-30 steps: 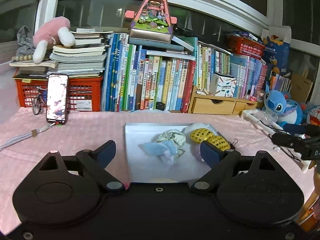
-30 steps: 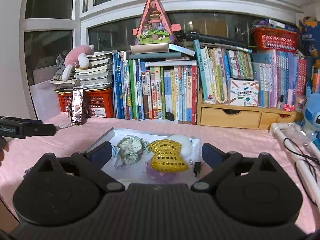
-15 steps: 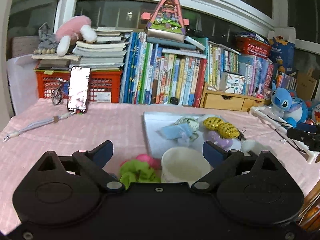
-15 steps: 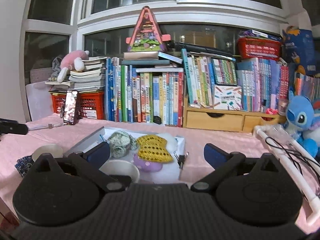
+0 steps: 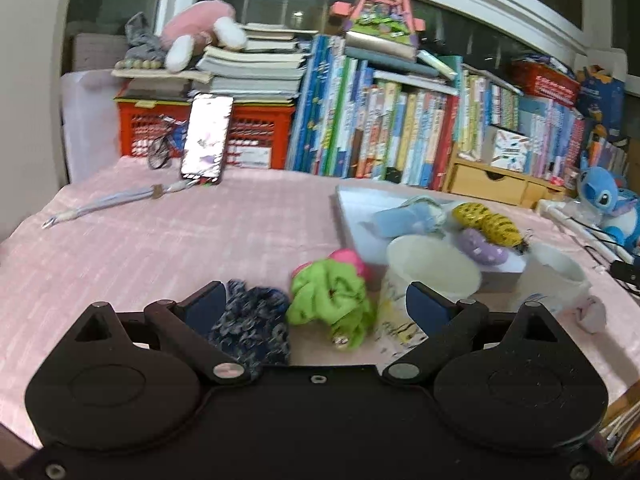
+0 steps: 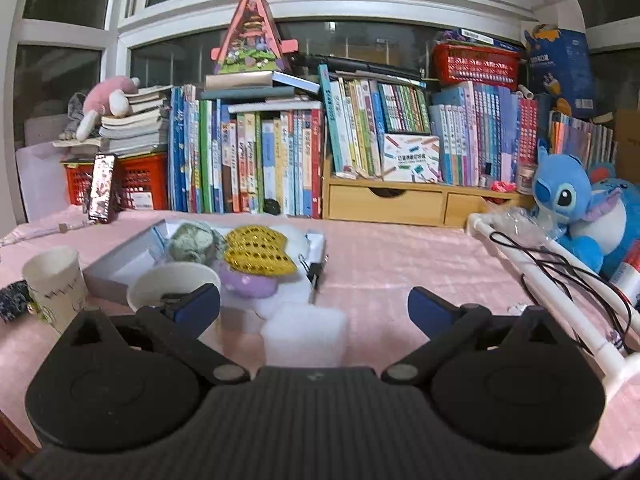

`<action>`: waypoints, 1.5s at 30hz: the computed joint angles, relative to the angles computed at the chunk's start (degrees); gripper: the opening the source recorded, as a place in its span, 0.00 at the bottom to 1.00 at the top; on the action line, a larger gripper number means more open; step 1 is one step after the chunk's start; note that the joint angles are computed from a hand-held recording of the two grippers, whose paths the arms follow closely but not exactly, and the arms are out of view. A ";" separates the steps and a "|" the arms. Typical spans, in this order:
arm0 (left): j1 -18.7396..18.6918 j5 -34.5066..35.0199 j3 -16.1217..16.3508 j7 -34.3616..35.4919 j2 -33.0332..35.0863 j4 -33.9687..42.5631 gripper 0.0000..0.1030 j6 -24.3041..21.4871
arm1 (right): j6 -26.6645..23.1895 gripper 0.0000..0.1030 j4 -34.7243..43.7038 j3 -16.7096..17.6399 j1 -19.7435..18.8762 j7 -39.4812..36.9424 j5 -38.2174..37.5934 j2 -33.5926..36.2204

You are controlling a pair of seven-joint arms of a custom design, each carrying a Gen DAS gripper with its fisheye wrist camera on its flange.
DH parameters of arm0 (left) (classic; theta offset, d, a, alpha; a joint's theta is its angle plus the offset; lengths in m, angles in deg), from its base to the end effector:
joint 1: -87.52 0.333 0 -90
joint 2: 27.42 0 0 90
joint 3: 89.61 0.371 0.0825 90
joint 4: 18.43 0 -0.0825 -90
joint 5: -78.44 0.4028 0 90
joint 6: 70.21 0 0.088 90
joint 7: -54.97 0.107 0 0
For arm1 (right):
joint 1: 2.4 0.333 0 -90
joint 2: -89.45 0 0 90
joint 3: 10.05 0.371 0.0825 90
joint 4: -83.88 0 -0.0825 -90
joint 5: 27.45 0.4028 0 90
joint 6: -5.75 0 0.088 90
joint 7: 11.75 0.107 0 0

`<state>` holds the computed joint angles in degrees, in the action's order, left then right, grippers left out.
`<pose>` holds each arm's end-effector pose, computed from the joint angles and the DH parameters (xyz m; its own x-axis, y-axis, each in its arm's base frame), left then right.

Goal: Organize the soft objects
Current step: 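Move the left gripper to the blue floral pouch while the right gripper reaches the white foam block, then grasp the blue floral pouch with the left gripper while the right gripper grasps the white foam block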

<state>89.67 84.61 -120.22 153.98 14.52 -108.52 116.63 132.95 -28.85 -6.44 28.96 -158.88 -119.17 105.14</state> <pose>0.7481 -0.2774 0.4131 -0.4963 -0.8592 0.1240 -0.4731 0.1479 -0.8685 0.5547 0.3457 0.3990 -0.3999 -0.9165 -0.0067 -0.3368 0.1538 -0.9289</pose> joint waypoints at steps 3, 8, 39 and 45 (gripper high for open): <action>-3.68 -1.48 5.24 -2.09 -0.09 -0.13 0.94 1.87 | -0.67 1.00 0.03 -0.11 0.06 -0.10 0.79 0.91; -10.28 -2.68 14.26 -4.99 0.25 0.50 0.94 3.01 | -0.07 1.00 0.24 -0.56 0.01 0.12 2.41 2.26; -21.36 -3.72 28.62 -8.66 5.80 7.65 0.82 1.13 | 5.11 0.99 3.26 -3.74 0.95 -6.51 10.43 7.06; -22.10 -4.40 29.99 -9.08 5.35 6.50 0.70 2.50 | 5.30 0.92 2.76 -3.77 0.94 -5.49 11.48 6.84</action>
